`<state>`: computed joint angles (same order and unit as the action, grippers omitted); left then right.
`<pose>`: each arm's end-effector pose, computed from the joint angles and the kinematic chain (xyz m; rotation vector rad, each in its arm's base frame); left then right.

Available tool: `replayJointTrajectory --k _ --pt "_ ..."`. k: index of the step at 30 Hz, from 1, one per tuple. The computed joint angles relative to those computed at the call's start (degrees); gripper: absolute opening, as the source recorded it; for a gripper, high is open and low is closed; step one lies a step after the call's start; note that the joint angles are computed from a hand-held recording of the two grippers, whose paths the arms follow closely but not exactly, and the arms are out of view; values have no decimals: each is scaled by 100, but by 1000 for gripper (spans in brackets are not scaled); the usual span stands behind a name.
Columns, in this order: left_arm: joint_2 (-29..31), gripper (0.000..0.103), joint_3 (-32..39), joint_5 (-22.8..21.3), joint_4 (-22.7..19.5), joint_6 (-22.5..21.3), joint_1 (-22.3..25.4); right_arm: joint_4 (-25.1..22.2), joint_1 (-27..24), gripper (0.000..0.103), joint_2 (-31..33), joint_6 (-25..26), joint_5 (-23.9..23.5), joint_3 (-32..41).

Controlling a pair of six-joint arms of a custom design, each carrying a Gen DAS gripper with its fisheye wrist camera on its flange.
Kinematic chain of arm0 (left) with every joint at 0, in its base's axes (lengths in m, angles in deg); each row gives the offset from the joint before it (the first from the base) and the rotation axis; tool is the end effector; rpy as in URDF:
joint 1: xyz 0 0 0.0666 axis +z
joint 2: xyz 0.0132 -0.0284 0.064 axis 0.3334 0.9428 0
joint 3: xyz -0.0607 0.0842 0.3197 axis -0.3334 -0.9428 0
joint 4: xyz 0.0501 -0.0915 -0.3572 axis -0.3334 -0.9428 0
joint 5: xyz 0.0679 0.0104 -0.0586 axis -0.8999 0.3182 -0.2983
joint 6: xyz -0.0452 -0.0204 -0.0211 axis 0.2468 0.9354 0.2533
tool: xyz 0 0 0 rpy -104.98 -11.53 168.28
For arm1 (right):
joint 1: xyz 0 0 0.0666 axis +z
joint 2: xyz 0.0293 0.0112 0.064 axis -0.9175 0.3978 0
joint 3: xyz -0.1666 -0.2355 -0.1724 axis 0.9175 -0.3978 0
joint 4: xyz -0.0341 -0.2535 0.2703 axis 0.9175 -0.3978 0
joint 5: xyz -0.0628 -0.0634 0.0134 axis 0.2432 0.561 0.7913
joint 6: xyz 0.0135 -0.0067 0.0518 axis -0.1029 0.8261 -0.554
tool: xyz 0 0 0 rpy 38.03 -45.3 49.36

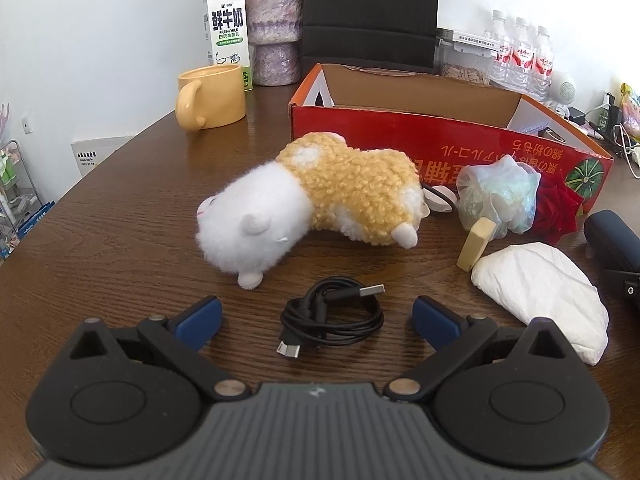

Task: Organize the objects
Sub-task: 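Grasp the small black cable with the left gripper while the right grasps the dark blue case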

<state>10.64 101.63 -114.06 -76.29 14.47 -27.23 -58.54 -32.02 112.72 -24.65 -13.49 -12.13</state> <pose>0.2951 -0.2807 0.4584 -0.1876 2.2788 0.1050 0.3472 0.2299 0.4334 -0.3544 2.2499 0.1922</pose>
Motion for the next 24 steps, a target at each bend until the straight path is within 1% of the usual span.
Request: replayJointTrajectory --k 6,10,14,16,17,18,19,20,22,24 --pt "-19 103 -39 -37 52 -22 -18 -3 -6 103 51 -65 58 43" --pt "-53 103 -90 -14 144 -136 -22 -7 -1 103 56 -64 65 50" --pt "-34 103 -76 -57 116 -102 -60 -7 2 103 52 -67 66 48" --pt "-76 95 -131 -77 221 -157 -99 -8 7 103 51 -80 74 48" --pt "-117 84 -174 -85 311 -224 -131 -6 14 102 46 -90 85 46" --pt "-139 65 -193 -127 375 -284 -173 10 27 97 31 -93 98 32" --pt "-144 57 -188 -152 396 -312 -203 47 45 90 6 -78 102 9" --pt "-159 52 -192 -114 448 -381 -215 99 59 87 -26 -61 90 -23" --pt "-170 51 -191 -60 472 -428 -222 176 69 77 -75 -75 53 -72" --pt "-187 50 -200 -54 474 -375 -226 238 89 72 -119 -102 88 -116"
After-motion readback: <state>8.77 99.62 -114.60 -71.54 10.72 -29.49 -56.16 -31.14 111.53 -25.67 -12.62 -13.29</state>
